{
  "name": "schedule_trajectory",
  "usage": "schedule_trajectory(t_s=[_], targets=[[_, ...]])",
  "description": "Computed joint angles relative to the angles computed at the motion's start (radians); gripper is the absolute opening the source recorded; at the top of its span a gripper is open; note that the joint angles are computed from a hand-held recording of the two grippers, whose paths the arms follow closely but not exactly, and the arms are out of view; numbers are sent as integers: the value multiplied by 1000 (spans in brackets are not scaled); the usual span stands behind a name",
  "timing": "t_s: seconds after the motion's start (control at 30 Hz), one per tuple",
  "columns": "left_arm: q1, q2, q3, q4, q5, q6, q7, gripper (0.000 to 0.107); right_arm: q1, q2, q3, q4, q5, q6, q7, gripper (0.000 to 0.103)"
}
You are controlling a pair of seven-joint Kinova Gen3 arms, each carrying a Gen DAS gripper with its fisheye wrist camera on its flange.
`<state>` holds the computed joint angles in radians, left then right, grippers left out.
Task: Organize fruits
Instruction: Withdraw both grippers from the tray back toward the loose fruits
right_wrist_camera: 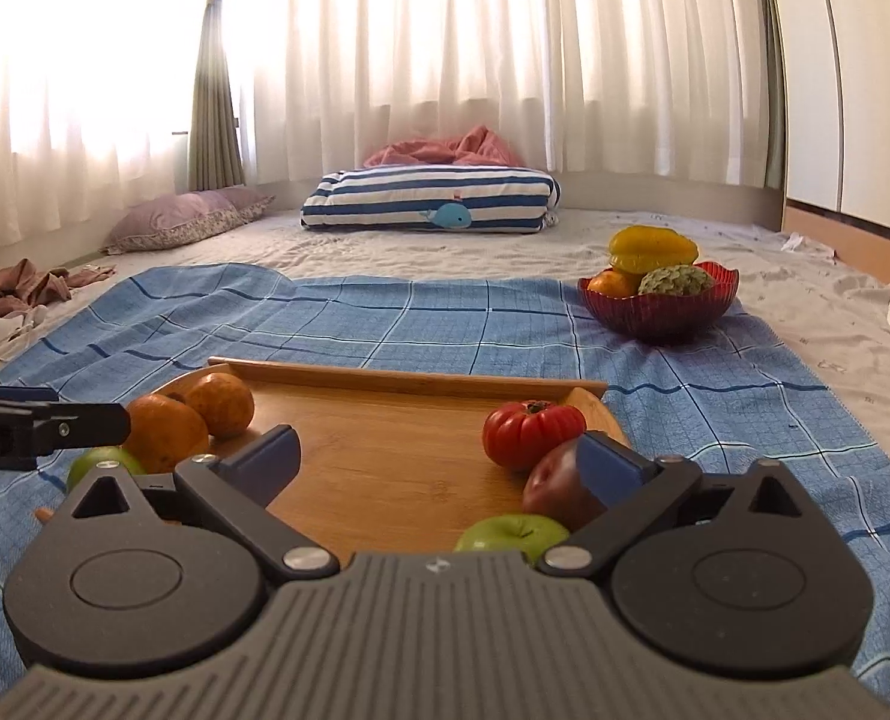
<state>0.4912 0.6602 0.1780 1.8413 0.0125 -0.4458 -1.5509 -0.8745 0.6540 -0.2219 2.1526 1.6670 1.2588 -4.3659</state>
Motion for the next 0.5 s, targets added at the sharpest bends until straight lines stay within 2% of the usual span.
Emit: schedule_trajectory(t_s=[0.3,0.5], targets=[[20,0,-8,94,30,-109,-3,98,-123,77,4,-38,-66,106,-11,103],[50,10,-28,135,71,-169,-20,99,-180,126,16,-69,-86,136,-9,103]])
